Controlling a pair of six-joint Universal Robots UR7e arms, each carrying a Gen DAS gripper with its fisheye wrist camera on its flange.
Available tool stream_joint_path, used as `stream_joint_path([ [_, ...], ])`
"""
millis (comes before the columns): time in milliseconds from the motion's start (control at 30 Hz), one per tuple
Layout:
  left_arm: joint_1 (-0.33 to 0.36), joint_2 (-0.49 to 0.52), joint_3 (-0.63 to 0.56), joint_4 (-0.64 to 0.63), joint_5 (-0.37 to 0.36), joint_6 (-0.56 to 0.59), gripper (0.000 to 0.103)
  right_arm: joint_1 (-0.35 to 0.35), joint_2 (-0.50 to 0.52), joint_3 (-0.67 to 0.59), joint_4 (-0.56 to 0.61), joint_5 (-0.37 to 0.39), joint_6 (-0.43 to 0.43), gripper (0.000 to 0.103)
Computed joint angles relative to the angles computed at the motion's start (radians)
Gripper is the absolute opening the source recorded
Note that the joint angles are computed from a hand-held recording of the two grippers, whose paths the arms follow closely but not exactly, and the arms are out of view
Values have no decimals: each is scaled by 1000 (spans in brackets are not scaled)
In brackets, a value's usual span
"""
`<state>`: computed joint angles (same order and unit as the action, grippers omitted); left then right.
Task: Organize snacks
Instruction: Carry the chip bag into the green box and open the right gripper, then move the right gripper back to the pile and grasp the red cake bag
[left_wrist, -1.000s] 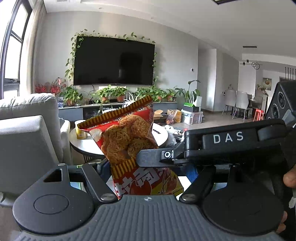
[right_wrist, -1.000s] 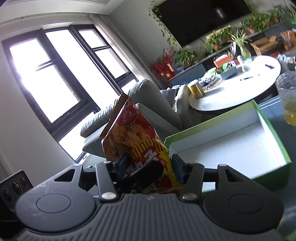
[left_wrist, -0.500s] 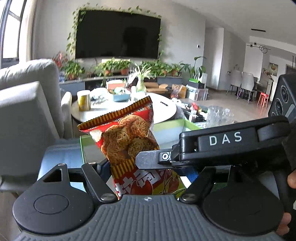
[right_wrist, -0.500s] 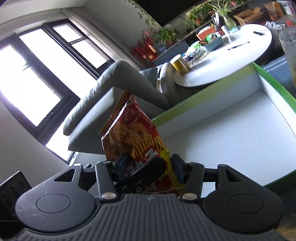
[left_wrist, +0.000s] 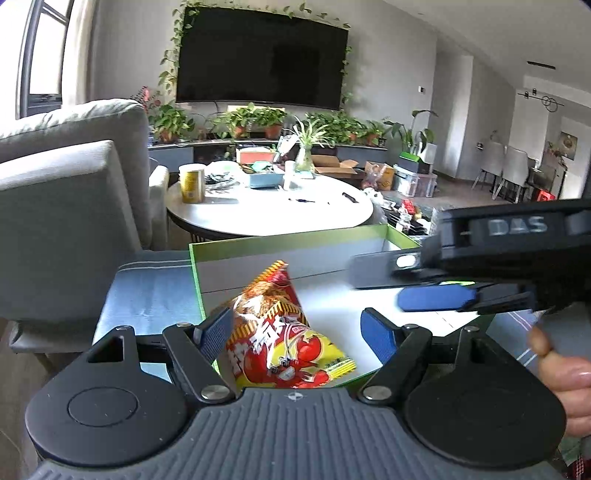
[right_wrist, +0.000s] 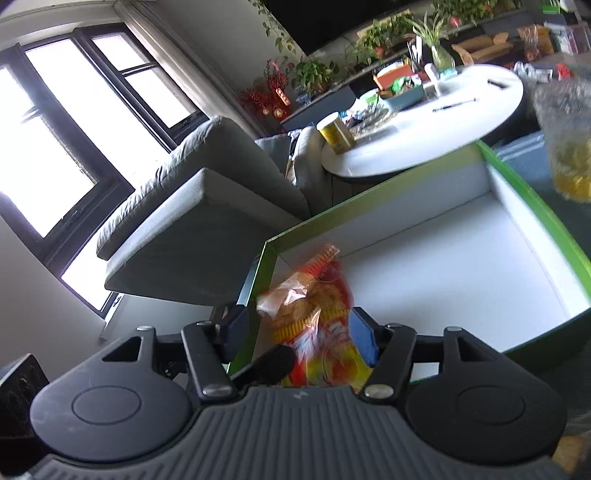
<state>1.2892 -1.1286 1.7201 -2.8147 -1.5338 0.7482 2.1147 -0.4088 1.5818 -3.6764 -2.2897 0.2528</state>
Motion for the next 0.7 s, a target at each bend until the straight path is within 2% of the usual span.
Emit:
stream_joint_path([
  [133, -2, -32, 20, 7, -1, -12, 74, 20, -14, 29, -21, -33, -38, 85],
  [367, -4, -101, 89, 56, -3, -9, 74, 49, -36, 95, -15, -83, -19, 85],
  [567, -3, -123, 127, 89, 17, -43, 74, 52, -45, 128, 61, -138, 68, 85],
  [700, -7, -129, 138, 123, 32, -58, 74, 34, -50, 144, 97, -115, 143, 85],
])
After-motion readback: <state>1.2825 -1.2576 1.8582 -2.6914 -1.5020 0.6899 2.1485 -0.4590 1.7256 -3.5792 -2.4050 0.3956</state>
